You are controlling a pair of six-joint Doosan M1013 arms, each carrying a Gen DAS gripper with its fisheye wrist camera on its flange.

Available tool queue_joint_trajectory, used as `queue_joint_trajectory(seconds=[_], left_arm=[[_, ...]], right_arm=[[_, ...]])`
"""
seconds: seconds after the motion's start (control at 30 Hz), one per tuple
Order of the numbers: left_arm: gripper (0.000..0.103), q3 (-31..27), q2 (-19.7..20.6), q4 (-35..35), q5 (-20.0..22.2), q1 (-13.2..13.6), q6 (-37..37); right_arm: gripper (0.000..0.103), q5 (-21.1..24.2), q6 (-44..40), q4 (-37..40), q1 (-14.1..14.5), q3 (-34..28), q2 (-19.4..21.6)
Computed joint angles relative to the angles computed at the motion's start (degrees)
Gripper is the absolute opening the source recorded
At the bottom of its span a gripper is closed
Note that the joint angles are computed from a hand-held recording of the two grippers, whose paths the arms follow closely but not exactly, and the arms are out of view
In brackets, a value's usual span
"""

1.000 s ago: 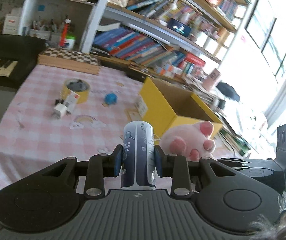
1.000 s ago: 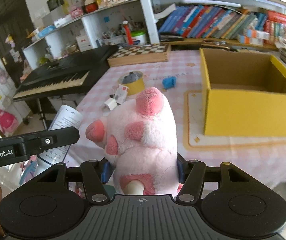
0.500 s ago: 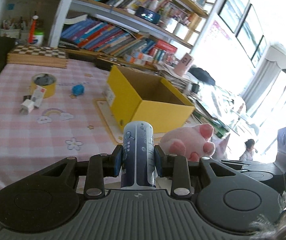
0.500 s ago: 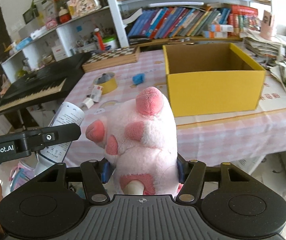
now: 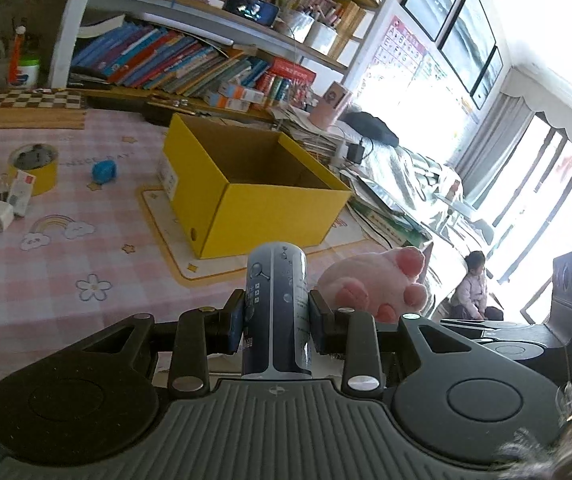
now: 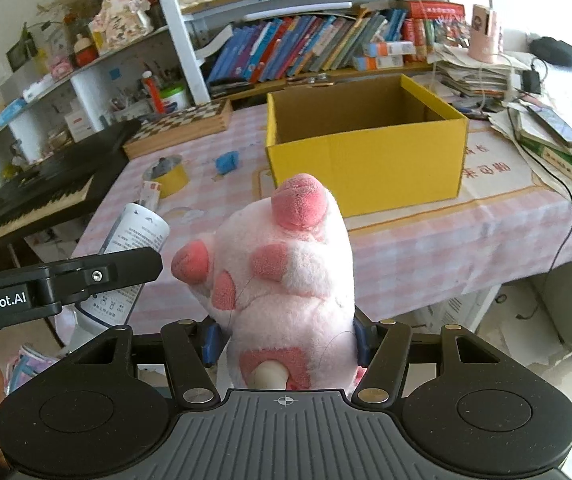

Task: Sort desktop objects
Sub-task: 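Carry the spray bottle and pink pig toward the yellow box with both grippers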

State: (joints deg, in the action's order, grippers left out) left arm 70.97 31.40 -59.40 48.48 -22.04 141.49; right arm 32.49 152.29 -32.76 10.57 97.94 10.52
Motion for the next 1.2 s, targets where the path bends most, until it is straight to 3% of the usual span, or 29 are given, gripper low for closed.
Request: queue_joint_trajectory(seconds=[0.67,1.2], left_arm=[[0.030,-4.5,2.4,4.9,-1.2,-3.5,-5.9],[0.030,-9.5,5.2,8.7,-4.9,-7.1,-12.0]], right_arm=[[0.060,-3.2,-9.7,8.1,-5.5,1.1,-0.9],[0.060,-6.8,-27.8,20.8,-12.0,0.2,-0.4]])
